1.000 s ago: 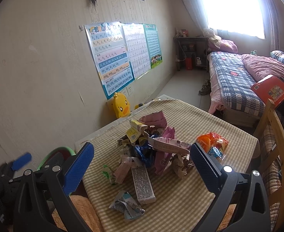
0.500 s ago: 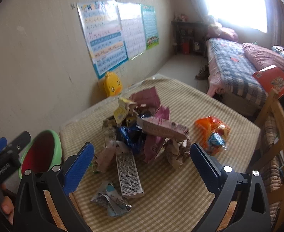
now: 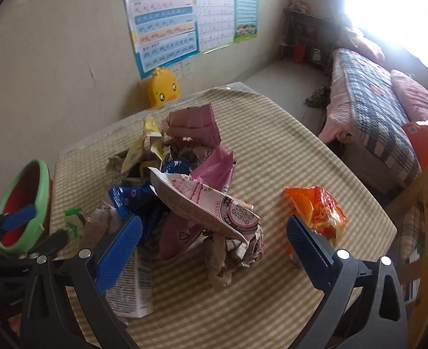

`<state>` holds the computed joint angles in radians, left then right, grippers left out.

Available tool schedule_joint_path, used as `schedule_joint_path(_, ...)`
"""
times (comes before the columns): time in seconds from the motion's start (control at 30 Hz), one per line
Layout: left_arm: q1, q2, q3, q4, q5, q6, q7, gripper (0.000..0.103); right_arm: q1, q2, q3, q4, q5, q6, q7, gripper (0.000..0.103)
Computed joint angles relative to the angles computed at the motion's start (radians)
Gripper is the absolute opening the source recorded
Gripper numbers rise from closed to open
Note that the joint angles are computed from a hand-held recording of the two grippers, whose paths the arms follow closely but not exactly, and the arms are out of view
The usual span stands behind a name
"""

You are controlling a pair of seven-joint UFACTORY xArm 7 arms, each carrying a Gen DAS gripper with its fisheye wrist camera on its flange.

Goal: Collect trash
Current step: 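Grasp the green-printed clear wrapper with the left tool while the right tool grasps the white milk carton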

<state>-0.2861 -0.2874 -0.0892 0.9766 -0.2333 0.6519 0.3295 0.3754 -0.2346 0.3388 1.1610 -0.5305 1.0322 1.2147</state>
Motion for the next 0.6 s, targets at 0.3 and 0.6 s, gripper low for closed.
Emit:
schedule_joint_path(0.3, -0.014, 0.053, -0.022, 0.035, 0.016, 0.050, 0.000, 0.073, -0.010, -0.016, -0.025, -0.051, 0.041, -0.106, -0.066, 0.095)
schedule_joint_path(0.6, 0.030, -0.047, 0.025, 0.024, -0.003, 0.045, -0.003, 0.082, -0.013, -0.013, -0.012, -0.038, 0.088, -0.149, -0.061, 0.095)
